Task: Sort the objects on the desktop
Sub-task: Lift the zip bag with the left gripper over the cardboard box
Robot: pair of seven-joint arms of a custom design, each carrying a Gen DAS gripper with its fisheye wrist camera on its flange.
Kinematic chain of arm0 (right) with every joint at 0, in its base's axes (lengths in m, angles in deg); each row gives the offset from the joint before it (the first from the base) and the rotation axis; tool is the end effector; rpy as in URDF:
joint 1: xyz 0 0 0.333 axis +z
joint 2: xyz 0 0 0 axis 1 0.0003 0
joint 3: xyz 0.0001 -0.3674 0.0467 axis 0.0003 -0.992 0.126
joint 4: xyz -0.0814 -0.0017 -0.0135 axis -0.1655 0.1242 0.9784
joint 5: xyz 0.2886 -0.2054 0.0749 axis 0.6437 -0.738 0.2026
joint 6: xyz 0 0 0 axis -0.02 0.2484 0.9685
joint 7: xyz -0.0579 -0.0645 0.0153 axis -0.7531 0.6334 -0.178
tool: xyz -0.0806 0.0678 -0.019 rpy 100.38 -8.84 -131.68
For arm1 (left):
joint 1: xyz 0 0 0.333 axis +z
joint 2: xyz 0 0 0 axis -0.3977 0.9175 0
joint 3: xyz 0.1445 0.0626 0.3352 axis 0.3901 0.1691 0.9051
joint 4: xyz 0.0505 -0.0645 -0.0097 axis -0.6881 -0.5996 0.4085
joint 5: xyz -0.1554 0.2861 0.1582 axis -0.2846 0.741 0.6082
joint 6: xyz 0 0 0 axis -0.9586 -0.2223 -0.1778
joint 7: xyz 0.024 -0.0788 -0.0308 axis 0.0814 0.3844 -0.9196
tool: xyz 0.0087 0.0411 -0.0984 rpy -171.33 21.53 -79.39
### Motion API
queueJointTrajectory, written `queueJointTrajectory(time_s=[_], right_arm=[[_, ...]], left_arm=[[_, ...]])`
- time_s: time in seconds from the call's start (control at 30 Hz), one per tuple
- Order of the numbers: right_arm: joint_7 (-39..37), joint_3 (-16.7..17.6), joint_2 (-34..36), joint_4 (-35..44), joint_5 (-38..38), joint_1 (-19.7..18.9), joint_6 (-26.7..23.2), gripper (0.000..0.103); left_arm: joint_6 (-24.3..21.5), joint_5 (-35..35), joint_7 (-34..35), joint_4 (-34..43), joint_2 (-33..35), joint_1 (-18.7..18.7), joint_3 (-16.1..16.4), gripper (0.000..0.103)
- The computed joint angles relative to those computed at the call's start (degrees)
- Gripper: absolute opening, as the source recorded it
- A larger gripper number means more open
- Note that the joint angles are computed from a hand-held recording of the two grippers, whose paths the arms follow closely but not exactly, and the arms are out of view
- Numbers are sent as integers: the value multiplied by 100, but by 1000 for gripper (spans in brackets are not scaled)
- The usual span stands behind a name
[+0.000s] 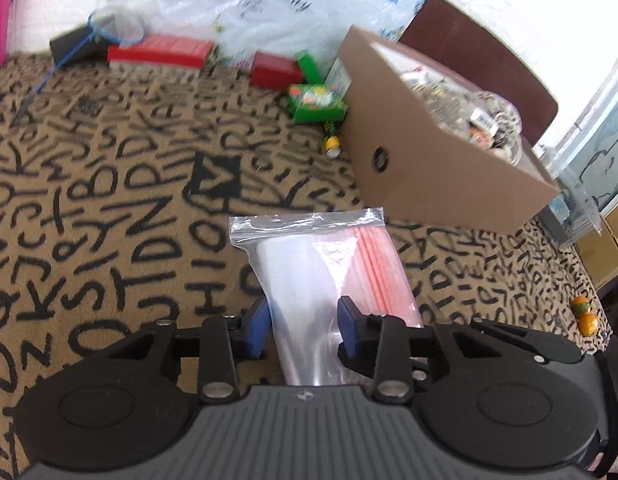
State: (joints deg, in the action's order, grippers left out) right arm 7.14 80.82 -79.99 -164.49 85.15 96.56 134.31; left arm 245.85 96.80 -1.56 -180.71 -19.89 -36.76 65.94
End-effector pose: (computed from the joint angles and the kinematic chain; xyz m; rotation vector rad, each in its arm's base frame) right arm 0.5417 0.0597 0.4743 -1.9717 1.0393 -0.1650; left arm 0.4972 -0.2556 0.4888 -2.0830 1.6223 -1.0203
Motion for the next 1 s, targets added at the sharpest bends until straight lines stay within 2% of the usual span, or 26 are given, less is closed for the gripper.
queueJointTrajectory(time_s=[0.1,0.3,0.5,0.63,0.73,0.9,1.0], right_arm=[[-195,-38,-123,-19,224,-41,-51,34],[-753,-145,-355,79,974,-87,-85,34],[-1309,-203,-186,671,1618,-151,24,34],[-1604,-197,118,1273,2023,-239,138,34],[-1542,-164,444,1812,2160,-337,196,34],[-1123,-17,1114,2802,2015,-509,427,34],[-838,130,1582,3447,1726,-599,600,34]], left_arm=[[-74,730,-597,207,-50,-104,73,38],[-76,2063,-1689,858,14,-75,48,38],[-49,2652,-1963,1876,445,-76,59,38],[167,2577,-1711,2686,920,-126,203,38],[317,1798,-928,3221,1342,-59,178,38],[360,626,447,4171,2106,158,-100,38],[254,-143,1312,4748,2608,416,-508,37]])
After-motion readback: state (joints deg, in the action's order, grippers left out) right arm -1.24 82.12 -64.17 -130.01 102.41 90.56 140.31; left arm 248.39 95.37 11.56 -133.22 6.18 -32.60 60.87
